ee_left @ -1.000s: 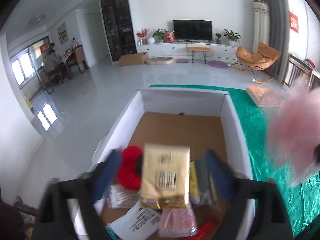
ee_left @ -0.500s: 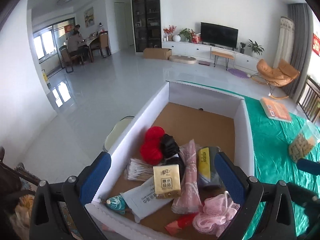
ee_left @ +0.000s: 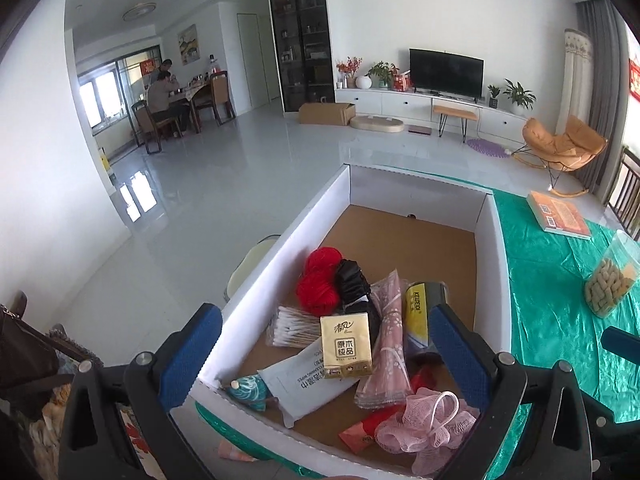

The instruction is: Organize soft objects

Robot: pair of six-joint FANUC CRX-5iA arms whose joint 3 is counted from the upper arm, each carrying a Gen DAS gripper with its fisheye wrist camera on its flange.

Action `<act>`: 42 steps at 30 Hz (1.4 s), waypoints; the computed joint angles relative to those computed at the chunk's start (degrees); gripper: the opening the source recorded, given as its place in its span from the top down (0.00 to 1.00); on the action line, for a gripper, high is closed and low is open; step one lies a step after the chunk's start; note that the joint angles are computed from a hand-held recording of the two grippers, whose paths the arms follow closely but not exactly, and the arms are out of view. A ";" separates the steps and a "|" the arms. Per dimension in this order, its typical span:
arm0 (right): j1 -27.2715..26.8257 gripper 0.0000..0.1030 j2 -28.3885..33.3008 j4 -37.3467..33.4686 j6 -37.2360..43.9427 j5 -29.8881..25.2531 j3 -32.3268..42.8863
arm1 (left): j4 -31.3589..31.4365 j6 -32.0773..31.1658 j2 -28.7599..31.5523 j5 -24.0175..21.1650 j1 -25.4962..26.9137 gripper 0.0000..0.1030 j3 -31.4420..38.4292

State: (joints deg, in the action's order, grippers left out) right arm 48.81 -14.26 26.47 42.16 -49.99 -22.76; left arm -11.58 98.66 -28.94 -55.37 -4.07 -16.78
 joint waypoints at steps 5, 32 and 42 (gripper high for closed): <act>0.75 0.21 -0.04 1.29 -0.97 -0.51 -0.36 | -0.46 1.32 0.10 -0.44 0.12 0.01 -0.18; 2.79 0.21 1.36 2.30 -0.63 -1.52 0.71 | 0.17 1.63 -0.19 -0.90 0.82 0.01 -0.61; 2.89 0.21 1.55 2.51 -0.59 -1.07 0.56 | 1.25 0.74 -0.82 -0.17 1.55 0.01 -1.48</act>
State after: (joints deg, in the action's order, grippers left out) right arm 51.70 -12.71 28.97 41.57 -51.06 -22.19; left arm -10.32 99.40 -29.75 -55.54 -2.52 -18.26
